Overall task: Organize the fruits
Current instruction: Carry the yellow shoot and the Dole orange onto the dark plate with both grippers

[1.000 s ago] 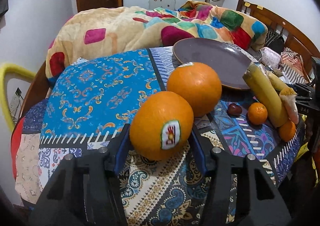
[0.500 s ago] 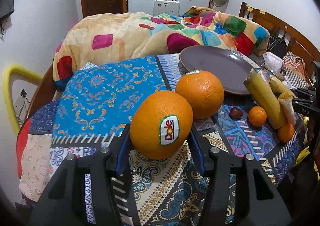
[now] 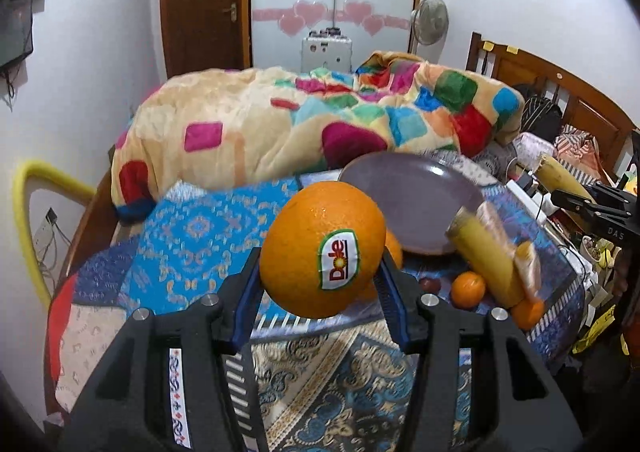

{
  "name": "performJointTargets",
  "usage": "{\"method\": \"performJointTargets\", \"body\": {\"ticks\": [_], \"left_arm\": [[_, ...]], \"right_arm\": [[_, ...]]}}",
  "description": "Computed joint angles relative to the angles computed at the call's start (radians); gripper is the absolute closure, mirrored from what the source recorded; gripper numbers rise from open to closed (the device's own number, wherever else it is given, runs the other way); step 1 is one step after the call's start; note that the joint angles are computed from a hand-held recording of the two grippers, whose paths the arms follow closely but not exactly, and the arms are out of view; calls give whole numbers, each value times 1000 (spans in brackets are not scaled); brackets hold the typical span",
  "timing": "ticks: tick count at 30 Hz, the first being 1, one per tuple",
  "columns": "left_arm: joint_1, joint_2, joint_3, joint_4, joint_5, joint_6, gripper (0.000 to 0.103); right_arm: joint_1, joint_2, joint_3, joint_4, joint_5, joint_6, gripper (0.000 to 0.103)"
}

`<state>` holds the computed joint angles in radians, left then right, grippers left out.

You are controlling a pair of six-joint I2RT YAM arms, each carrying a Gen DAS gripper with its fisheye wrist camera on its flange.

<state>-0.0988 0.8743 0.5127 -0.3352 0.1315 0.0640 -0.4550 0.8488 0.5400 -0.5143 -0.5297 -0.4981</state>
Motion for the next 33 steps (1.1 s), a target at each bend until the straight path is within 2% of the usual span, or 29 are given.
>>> {"method": "performJointTargets", "body": {"ticks": [8,17,25,33], "left_arm": [[-89,55,74,37,-59,-38,50],[-172,217,165,113,-127,-59,50],[-223,377,246,170,-163,-65,50],[-264,527,322,211,-196,-55,50]], "right_arm": [[68,-23,50,43,7,86,67],[163,24,72,148,50,173,67],[263,160,96,281,128,237,67],[320,305,121,364,178,256,67]]}}
